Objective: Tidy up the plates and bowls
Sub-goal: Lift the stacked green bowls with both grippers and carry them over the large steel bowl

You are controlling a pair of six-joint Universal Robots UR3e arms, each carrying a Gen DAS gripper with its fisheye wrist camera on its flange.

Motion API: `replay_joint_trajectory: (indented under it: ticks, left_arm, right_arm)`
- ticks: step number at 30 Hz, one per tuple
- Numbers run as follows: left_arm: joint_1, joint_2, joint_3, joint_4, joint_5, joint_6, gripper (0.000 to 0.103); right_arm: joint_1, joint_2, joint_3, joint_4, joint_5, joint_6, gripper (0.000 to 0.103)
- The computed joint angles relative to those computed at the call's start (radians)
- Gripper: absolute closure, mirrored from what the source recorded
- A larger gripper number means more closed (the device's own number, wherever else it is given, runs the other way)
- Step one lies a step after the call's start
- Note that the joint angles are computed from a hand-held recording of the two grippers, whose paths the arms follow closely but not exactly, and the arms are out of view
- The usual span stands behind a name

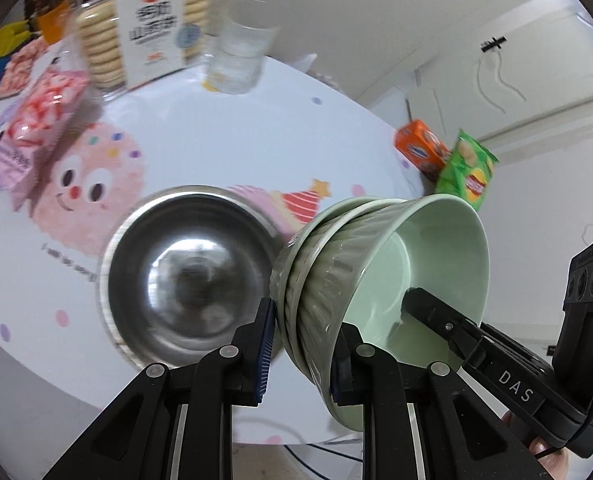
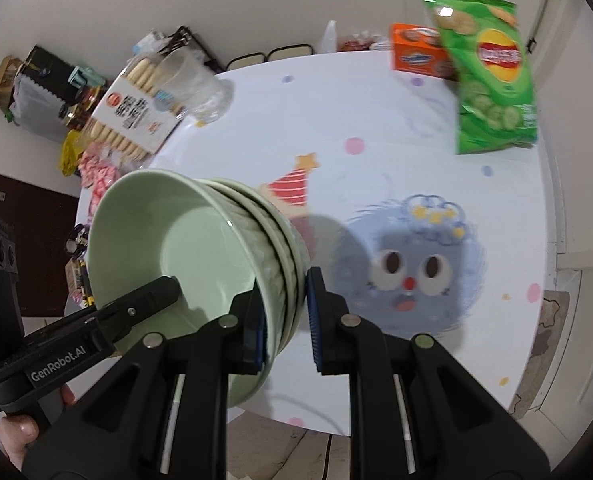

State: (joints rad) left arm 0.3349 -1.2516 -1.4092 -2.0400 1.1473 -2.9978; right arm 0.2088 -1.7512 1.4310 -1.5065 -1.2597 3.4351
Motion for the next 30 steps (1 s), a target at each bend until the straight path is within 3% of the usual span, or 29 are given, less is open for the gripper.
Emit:
replay_joint_trajectory:
  ticks: [6,10,17,30]
  left_arm:
    - [0.22,0.062,-0.046,-0.116,0.032,0.2,0.082]
    - [0.298,0.08,-0.121,-0.113,0.061,0.271,0.082]
    - [0.342,0.083,-0.259,-0.038,0.099,0.329,0.082]
    - [0.338,0.051,-0.333,0.028,0.111,0.363,0.083]
  right_arm:
    - [0.154,0.147,-0.059,-0.104,-0.012,0.12,0.083]
    - [0.224,0.224,-0.072,-0.153,-0.018,0.177,0.083]
    - [0.288,0.308,-0.04,-0.228,-0.033,0.257,0.083]
    - [0.322,0.342,-0.021,-0.263,-0.06,0.334,0.083]
